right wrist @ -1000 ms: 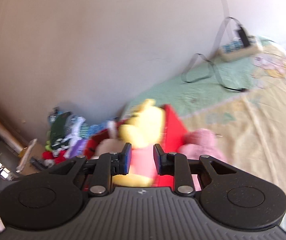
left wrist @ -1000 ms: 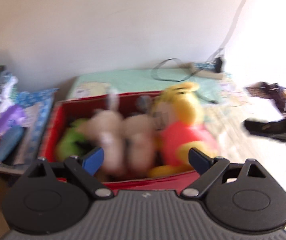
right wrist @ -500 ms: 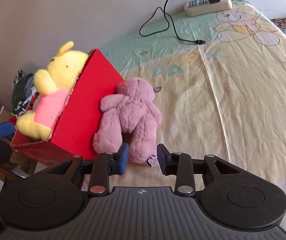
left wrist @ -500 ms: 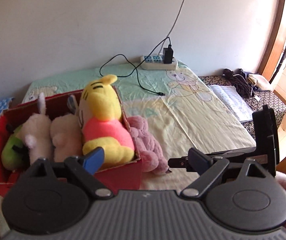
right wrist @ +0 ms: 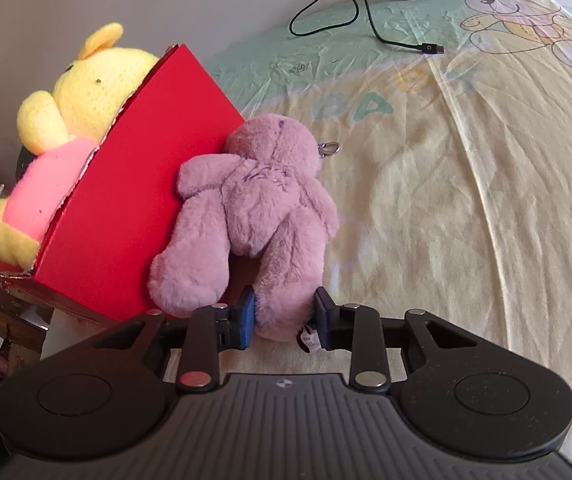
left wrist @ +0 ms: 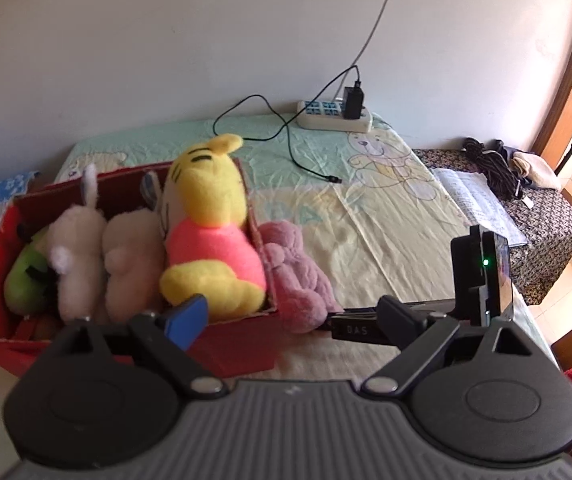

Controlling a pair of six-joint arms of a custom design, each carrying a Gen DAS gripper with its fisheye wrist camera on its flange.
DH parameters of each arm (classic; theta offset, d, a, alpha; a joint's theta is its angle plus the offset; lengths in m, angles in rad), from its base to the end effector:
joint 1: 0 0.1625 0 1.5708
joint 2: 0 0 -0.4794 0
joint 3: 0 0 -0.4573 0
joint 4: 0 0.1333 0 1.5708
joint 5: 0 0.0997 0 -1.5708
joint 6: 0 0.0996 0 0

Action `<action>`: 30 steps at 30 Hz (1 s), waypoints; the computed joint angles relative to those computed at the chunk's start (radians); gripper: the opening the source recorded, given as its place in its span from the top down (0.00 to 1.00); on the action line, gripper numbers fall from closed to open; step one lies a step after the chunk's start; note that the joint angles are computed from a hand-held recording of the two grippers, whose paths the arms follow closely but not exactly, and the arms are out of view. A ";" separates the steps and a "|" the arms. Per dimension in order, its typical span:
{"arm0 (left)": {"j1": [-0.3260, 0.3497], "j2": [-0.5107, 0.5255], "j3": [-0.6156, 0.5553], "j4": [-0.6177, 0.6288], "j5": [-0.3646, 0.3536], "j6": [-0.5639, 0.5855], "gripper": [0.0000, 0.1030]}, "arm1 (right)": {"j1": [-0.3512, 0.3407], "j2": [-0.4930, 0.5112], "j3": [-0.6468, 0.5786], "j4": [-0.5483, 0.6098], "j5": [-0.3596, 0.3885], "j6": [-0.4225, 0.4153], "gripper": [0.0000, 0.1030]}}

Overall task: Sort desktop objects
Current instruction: 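Grasp the mauve teddy bear by its body with the right gripper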

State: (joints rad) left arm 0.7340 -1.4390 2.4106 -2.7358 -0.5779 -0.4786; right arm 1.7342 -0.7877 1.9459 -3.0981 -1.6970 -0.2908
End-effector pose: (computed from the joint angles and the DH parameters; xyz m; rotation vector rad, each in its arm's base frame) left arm -0.1735 -0.4484 0.2259 0.2904 2.2813 -0.9368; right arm 0.2249 -0.6219 0.0272 0.6294 -2.8779 0.5369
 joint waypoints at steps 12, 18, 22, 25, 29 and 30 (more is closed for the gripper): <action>0.094 0.191 -0.072 -0.146 -0.314 0.182 0.10 | -0.081 -0.262 0.208 0.006 -0.070 -0.183 0.68; 0.156 0.230 -0.097 -0.107 -0.361 0.169 0.16 | -0.159 -0.383 0.264 0.088 0.032 -0.113 0.66; 0.209 0.242 -0.115 -0.071 -0.449 0.137 0.18 | -0.199 -0.362 0.246 0.041 0.144 0.009 0.59; 0.239 0.256 -0.126 -0.083 -0.494 0.121 0.18 | -0.203 -0.293 0.195 0.041 0.181 0.052 0.55; 0.277 0.281 -0.150 -0.067 -0.536 0.088 0.27 | -0.210 -0.219 0.111 0.140 0.233 0.079 0.55; 0.278 0.287 -0.155 -0.055 -0.528 0.081 0.30 | -0.213 -0.205 0.092 0.169 0.254 0.077 0.54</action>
State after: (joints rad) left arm 1.0116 -1.1515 2.2553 -2.7904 -1.1061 -0.3974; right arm 1.5209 -0.9925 2.0383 -2.9295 -1.4430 -0.2135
